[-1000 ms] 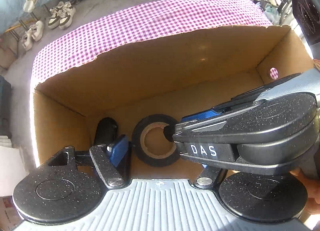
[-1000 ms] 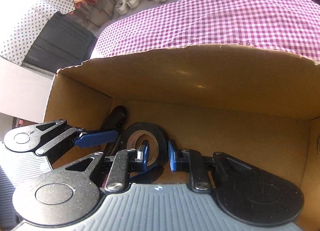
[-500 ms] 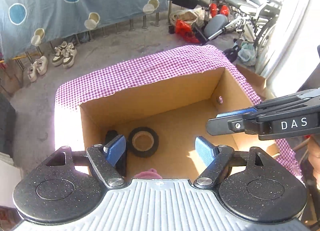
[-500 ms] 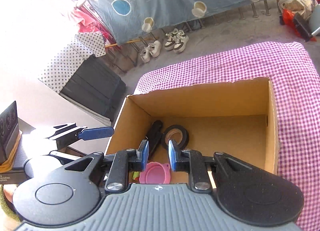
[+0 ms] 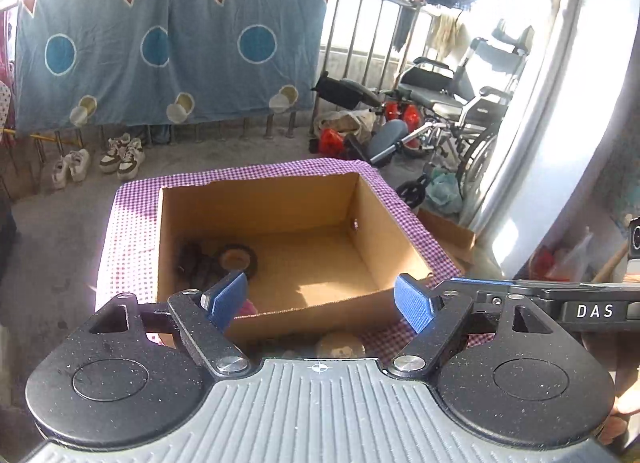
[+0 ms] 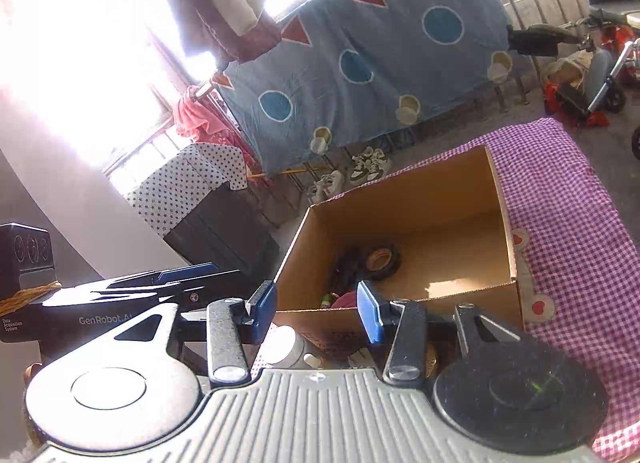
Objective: Organize rigid objects
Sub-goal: 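Move the right gripper back to the gold-lidded jar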
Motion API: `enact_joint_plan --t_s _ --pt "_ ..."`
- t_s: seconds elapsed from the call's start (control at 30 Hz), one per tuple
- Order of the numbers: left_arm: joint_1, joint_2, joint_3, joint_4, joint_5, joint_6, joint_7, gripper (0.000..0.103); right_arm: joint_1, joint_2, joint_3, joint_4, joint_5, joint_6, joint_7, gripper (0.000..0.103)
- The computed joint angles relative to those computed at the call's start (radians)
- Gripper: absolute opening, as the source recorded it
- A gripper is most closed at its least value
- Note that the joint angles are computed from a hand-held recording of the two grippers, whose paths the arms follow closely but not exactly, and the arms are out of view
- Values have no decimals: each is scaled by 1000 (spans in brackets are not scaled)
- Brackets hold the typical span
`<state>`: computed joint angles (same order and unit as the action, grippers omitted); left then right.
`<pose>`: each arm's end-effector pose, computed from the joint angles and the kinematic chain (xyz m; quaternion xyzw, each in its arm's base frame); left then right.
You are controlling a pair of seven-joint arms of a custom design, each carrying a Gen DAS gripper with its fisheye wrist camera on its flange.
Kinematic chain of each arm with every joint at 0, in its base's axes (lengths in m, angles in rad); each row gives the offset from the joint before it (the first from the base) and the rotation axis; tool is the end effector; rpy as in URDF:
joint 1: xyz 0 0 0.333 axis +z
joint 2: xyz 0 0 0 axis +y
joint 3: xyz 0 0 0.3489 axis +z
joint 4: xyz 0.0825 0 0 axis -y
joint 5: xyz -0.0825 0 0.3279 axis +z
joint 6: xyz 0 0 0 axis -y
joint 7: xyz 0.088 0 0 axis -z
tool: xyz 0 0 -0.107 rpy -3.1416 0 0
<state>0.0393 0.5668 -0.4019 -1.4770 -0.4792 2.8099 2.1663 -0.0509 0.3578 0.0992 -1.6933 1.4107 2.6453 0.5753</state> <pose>0.7003 -0.1580 0.5040 -0.4904 0.7530 -0.4168 0.1371 0.6514 -0.0043 0.4935 -0.5736 0.6316 -0.0611 0.5180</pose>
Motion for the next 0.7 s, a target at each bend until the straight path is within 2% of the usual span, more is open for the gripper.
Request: enact_joint_plan --t_s 0.07,0.17,0.23,0.33,0.53,0.63,0.7 --pt "34 -27 -39 -70 -49 14 27 81 3 -23 9 -56 54 21 -44 47" --pt "58 -52 -68 -139 -111 30 62 81 11 -45 0 -117 119 3 -88 47" --pt "64 -65 -75 -175 -143 47 85 81 31 -56 -12 -145 134 21 -100 47" --pt "59 -80 -66 -206 -163 58 100 81 50 -59 -27 -172 141 24 -99 47" --pt "54 -80 -82 -272 -192 158 129 81 78 -49 -36 -184 142 63 -110 47" --pt "20 -72 -49 -299 -161 205 64 81 82 -28 -40 -168 110 82 -82 47" --pt "18 -70 -53 -330 -138 246 37 81 76 -17 -36 -163 111 91 -86 47"
